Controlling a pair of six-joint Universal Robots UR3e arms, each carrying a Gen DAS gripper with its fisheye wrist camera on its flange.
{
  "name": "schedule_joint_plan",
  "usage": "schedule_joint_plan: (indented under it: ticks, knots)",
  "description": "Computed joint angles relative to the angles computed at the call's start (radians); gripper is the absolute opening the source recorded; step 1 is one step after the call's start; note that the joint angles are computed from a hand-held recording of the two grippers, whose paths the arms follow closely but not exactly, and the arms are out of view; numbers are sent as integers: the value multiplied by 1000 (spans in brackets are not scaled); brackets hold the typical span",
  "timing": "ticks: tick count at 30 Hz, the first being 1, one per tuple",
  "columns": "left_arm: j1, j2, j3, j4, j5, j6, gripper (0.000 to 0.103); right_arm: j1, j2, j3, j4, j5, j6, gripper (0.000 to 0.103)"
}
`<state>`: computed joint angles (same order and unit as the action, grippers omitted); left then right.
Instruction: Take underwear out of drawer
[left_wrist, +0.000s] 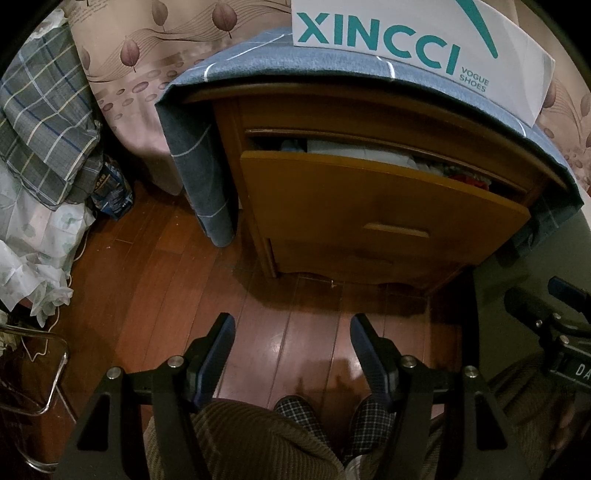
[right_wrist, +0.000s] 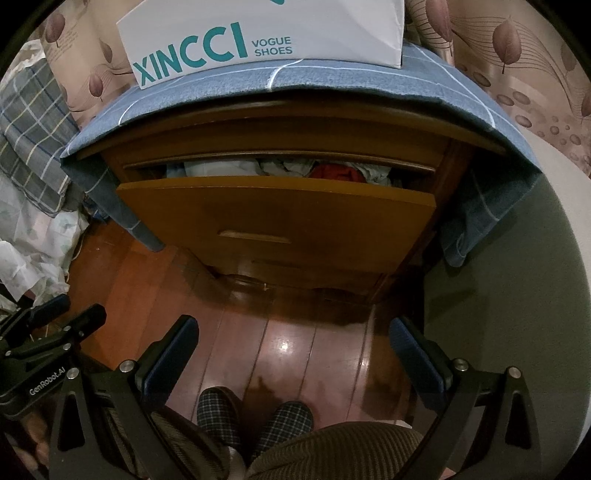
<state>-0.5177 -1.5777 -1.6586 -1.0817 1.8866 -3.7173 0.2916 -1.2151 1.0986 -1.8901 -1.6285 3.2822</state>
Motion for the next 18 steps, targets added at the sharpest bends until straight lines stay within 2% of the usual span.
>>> schedule_joint_plan:
  ticks: [18]
  knots:
    - [2, 2, -6, 6, -5, 3, 67, 1, -6, 12, -9, 3, 5, 102]
